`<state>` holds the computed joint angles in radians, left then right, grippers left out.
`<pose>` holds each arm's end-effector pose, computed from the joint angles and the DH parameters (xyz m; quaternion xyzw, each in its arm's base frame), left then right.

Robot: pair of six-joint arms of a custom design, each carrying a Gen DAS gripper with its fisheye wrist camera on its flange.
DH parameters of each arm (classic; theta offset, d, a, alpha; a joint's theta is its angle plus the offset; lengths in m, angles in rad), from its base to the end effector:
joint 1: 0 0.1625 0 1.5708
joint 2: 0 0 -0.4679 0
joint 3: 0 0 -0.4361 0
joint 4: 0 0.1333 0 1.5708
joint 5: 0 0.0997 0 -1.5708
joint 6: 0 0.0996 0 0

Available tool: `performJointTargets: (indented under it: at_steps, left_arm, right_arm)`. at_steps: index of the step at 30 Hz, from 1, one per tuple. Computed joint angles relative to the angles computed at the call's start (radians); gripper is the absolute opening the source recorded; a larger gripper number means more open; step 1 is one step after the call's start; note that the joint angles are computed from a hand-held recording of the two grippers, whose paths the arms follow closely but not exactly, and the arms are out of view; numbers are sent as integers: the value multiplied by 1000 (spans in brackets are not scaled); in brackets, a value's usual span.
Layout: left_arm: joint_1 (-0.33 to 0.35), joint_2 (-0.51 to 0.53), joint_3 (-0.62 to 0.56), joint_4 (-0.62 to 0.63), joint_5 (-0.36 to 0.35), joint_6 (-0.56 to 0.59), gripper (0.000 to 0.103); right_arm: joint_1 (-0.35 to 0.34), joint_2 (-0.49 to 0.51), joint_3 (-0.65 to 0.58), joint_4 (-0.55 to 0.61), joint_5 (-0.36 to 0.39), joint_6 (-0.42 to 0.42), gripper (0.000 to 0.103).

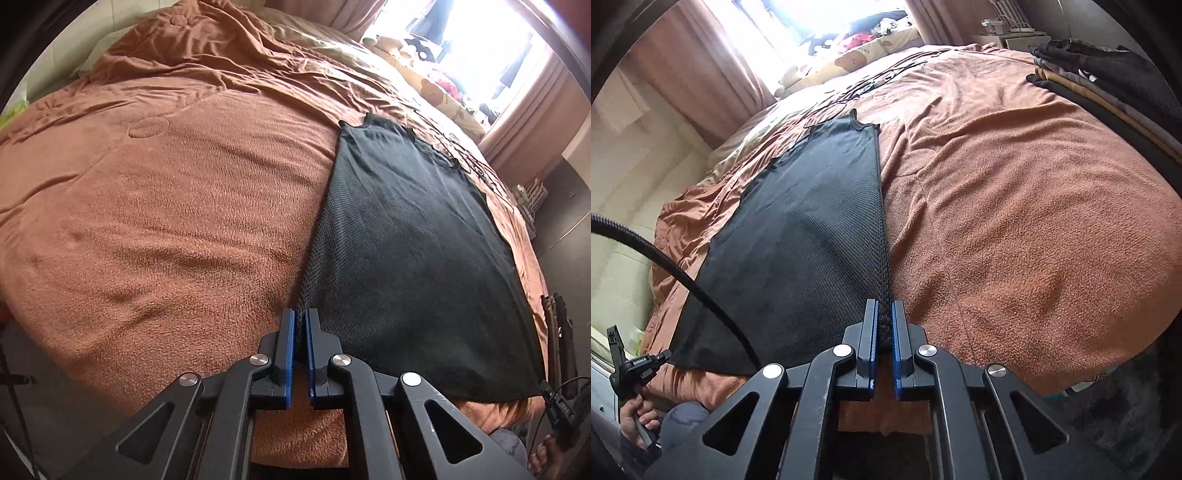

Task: Fold small clothes
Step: 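Lift the gripped shirt edge with both grippers and fold it over the shirt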

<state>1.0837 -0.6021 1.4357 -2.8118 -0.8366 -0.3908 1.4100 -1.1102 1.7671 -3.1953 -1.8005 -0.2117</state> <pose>-0.1975 -0.8002 0.0763 -0.0285 0.9165 -0.3203 0.2379 -0.0012 -0.6986 0.3424 -0.0309 -0.8805 0.4353 0.1853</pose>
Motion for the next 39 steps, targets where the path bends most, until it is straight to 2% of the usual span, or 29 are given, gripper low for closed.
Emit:
performJointTargets:
  at_steps: [18, 28, 33, 35, 39]
  left_arm:
    - [-107, -168, 252, -285, 8, 58, 5]
    - [-205, -268, 404, -452, 56, 114, 5]
    - [-247, -302, 464, -524, 78, 131, 5]
    - [-256, -312, 484, -543, 84, 136, 5]
    - [-260, -319, 501, -550, 97, 123, 5]
  right_arm:
    - [6, -210, 246, -143, 116, -57, 3]
    - [32, -358, 406, -236, 170, -95, 3]
    - [22, -414, 472, -272, 208, -118, 3]
    - [10, -435, 494, -271, 234, -114, 3]
    - [2, -442, 509, -279, 237, -124, 3]
